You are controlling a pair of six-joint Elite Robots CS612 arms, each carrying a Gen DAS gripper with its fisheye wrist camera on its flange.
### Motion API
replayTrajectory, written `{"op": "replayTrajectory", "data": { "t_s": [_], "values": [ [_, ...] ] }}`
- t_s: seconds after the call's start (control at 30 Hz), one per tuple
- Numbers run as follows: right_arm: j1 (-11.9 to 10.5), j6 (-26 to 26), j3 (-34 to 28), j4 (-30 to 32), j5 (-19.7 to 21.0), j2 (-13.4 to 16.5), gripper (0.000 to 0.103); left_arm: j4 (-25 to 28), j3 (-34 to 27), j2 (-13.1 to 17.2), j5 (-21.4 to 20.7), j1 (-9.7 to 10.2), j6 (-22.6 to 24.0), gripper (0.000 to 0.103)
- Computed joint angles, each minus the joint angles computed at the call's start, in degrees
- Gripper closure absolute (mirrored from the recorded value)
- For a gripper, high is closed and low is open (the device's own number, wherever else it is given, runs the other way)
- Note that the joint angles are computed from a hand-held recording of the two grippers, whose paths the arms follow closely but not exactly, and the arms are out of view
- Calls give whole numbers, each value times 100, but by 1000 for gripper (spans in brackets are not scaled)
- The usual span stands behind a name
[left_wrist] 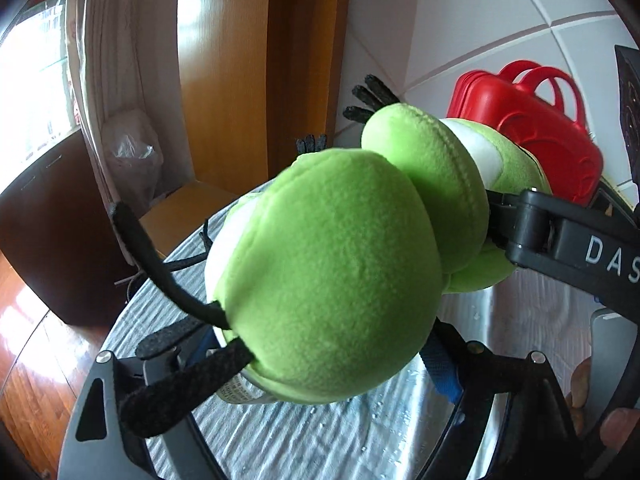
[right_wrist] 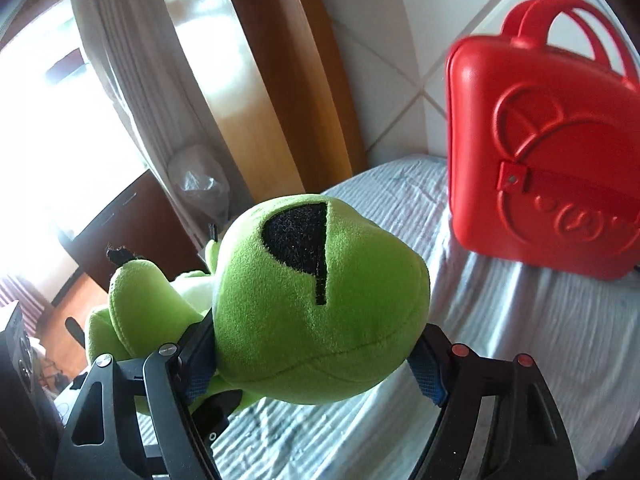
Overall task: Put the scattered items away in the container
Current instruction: 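Lift and carry the green frog plush with both tools over the crate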
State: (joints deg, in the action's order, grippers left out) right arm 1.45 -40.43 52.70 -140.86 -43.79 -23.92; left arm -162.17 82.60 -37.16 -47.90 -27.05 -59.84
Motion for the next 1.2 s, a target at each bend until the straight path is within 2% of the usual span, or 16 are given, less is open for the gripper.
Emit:
{"op": "replayTrajectory", "data": {
  "t_s": [0.2,0.37,0.5,0.67,0.77,0.93,1.07,1.2],
  "values": [
    [-376,348,1102,-1065,503,-810,24,-351,267,-466,579,-413,427,17],
    [-780,975,1897,-2167,861,-1413,24,-993,326,-718,898,-763,1288,17],
    [-1106,1847,2516,-3430,825,-1802,24,-1759,297,-789,796,-1013,2250,17],
    [-1579,2691,3217,-4665,622,-2228,23,-2394,189,-800,504,-1328,3050,17],
    [-1884,3002,3565,-5266,413,-2439,23,-2635,-39,-719,240,-1500,3482,17],
    [-2399,3435,3754,-5796,142,-2595,23,-2751,-705,-428,-226,-1775,4067,17],
    [-2849,3660,3686,-6017,2,-2565,23,-2521,-1546,-15,-513,-2016,4368,17],
    [-3298,3727,3286,-5949,59,-2340,23,-2002,-2763,606,-585,-2264,4473,16]
  ]
}}
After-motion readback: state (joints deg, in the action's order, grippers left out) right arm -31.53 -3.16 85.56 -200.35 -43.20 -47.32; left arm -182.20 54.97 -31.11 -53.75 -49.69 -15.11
